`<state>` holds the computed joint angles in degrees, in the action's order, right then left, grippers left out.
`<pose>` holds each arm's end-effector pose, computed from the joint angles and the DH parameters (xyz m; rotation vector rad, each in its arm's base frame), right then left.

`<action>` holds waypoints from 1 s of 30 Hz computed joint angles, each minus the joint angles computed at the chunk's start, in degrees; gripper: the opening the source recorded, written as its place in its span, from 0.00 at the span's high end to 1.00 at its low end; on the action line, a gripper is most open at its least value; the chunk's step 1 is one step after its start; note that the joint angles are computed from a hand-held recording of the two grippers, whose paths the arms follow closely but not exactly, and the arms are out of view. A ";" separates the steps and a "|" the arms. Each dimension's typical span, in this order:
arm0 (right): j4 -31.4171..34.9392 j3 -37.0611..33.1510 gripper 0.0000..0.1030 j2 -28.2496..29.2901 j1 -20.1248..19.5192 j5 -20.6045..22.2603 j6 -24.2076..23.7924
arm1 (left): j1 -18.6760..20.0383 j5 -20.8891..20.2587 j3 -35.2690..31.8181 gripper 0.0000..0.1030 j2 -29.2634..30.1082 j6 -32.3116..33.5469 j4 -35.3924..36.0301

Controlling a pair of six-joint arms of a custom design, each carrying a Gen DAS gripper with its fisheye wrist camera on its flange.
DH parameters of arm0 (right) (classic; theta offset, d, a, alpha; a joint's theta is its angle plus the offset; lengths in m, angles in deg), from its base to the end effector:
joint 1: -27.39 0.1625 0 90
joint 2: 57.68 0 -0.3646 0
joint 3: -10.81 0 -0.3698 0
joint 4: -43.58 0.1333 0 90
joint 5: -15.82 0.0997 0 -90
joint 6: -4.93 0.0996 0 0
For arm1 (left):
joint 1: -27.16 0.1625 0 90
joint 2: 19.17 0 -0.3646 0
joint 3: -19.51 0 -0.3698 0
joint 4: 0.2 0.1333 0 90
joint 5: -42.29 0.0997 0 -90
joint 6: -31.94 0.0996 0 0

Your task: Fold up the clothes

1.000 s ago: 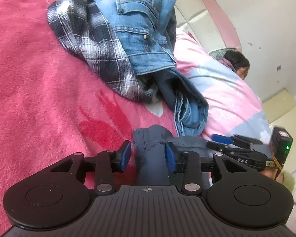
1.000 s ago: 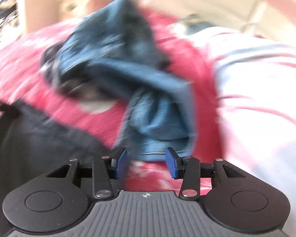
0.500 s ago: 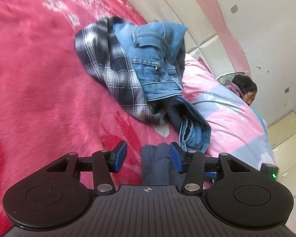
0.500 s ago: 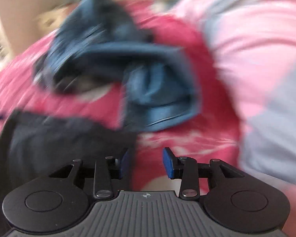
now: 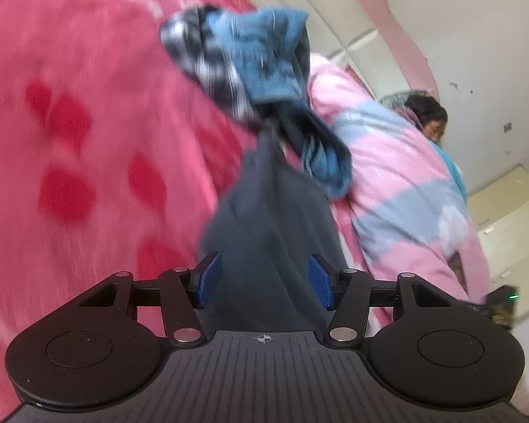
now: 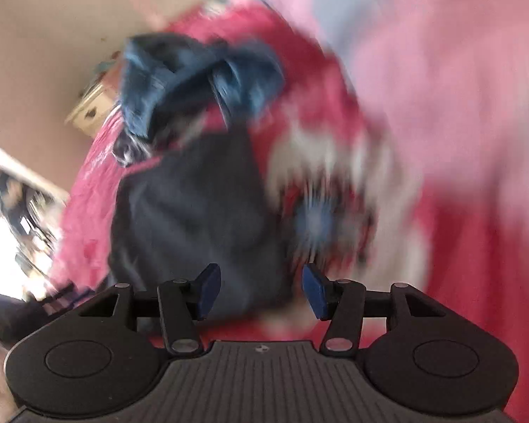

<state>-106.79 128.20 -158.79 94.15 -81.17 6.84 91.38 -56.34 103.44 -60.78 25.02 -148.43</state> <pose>-0.0564 -0.4384 0.4150 -0.6520 -2.6168 1.0424 -0.1843 -0.6538 0.0883 -0.5056 -2.8576 0.3275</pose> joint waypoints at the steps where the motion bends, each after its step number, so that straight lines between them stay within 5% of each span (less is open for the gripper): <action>1: -0.57 1.87 0.47 -0.50 -1.96 2.80 3.63 | -0.07 -0.47 1.55 0.48 -0.80 -0.76 0.04; 6: -14.30 8.90 0.48 1.03 -9.87 15.37 17.48 | -0.02 -3.37 7.83 0.48 -3.14 -6.46 -0.29; 8: -18.75 9.29 0.59 3.45 -10.44 16.50 20.02 | -0.19 -3.01 9.05 0.48 -2.92 -8.33 -0.74; 10: -21.32 9.47 0.85 4.73 -10.03 14.92 20.48 | -0.48 -1.69 9.79 0.48 -2.47 -9.64 -2.07; 12: -25.07 10.30 0.89 5.23 -9.67 13.35 21.24 | -0.27 -1.28 10.06 0.48 -1.78 -11.71 -3.87; 16: -31.36 11.85 0.87 6.54 -9.75 13.30 24.18 | 1.27 -2.60 9.66 0.55 -1.18 -16.09 -4.92; 21: -30.49 11.39 0.71 7.69 -10.79 15.33 26.18 | 2.06 -4.49 8.84 0.50 -0.60 -17.15 -4.47; 24: -31.16 10.62 0.70 9.04 -10.65 15.32 25.70 | 1.72 -3.86 9.37 0.50 -0.49 -17.03 -5.75; 26: -31.98 10.16 0.73 9.95 -10.24 14.75 24.81 | 1.33 -2.73 9.99 0.60 -0.49 -17.31 -7.12; 27: -32.38 10.19 0.83 10.06 -10.07 14.29 24.62 | 1.04 -1.69 10.28 0.66 -0.48 -17.58 -7.72; 29: -33.18 10.48 0.90 10.03 -10.01 13.98 24.41 | 0.81 0.07 10.41 0.96 -0.37 -18.61 -8.06; 30: -33.49 10.82 0.90 9.78 -10.28 14.56 24.39 | 0.96 0.33 10.35 0.97 -0.29 -19.43 -8.18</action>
